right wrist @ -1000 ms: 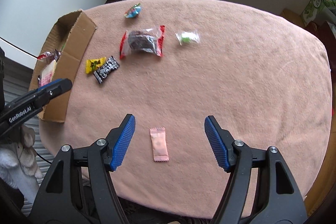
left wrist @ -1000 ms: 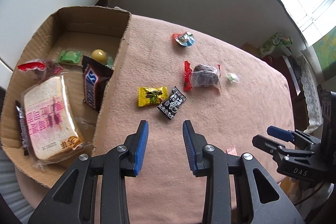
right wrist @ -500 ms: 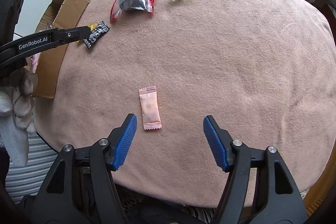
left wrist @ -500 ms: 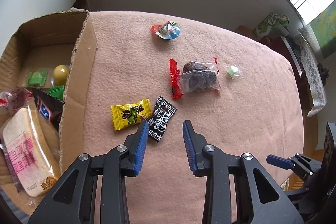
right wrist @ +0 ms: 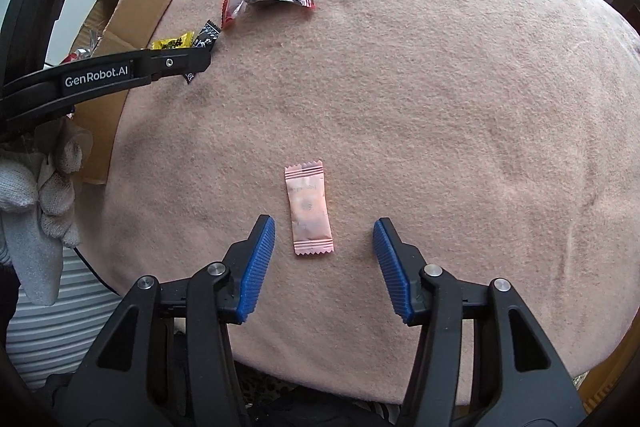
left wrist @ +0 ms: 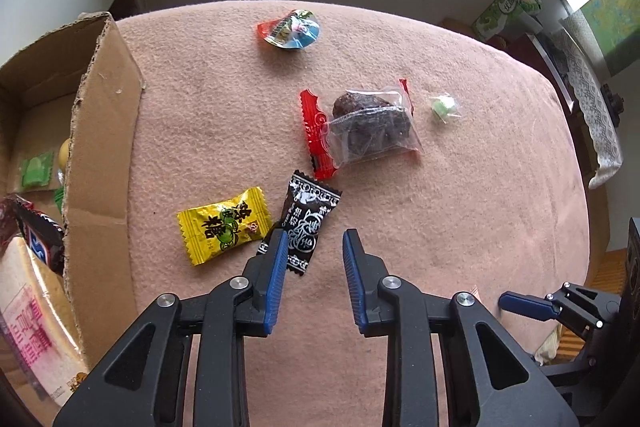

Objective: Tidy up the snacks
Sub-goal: 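Grasp the black wrapped candy with the left gripper while the right grasps the pink wrapped candy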

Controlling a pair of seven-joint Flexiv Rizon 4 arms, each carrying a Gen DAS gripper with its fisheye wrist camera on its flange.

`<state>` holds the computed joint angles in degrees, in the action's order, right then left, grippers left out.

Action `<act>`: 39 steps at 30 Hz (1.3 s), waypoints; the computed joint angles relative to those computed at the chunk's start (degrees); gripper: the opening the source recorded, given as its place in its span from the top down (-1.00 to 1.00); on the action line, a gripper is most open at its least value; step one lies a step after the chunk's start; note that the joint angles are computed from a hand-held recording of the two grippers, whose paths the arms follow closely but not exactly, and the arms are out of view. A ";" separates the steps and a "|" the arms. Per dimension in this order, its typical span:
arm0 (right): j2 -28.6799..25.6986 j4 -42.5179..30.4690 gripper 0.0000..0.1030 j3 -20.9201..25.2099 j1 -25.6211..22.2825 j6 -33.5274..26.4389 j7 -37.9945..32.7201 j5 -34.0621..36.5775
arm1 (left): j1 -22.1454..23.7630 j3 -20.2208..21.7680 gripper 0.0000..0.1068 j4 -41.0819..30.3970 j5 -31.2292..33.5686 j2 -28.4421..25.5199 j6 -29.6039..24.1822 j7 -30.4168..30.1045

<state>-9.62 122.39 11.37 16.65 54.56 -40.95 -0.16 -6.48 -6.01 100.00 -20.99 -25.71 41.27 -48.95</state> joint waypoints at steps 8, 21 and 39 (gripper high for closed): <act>-1.79 -1.40 -0.05 -0.22 0.20 -0.46 -0.57 -0.67 | -0.75 -0.79 0.53 0.30 -0.11 0.08 4.53 0.84; -0.79 -0.31 0.30 -0.26 -0.61 -0.95 -1.21 -0.68 | -1.76 -0.32 0.56 -1.16 3.29 -1.80 3.67 -0.07; -0.49 -0.42 0.43 -0.49 0.89 -3.58 -0.10 -5.38 | 0.46 -0.09 0.57 4.56 -1.62 1.97 4.01 -0.49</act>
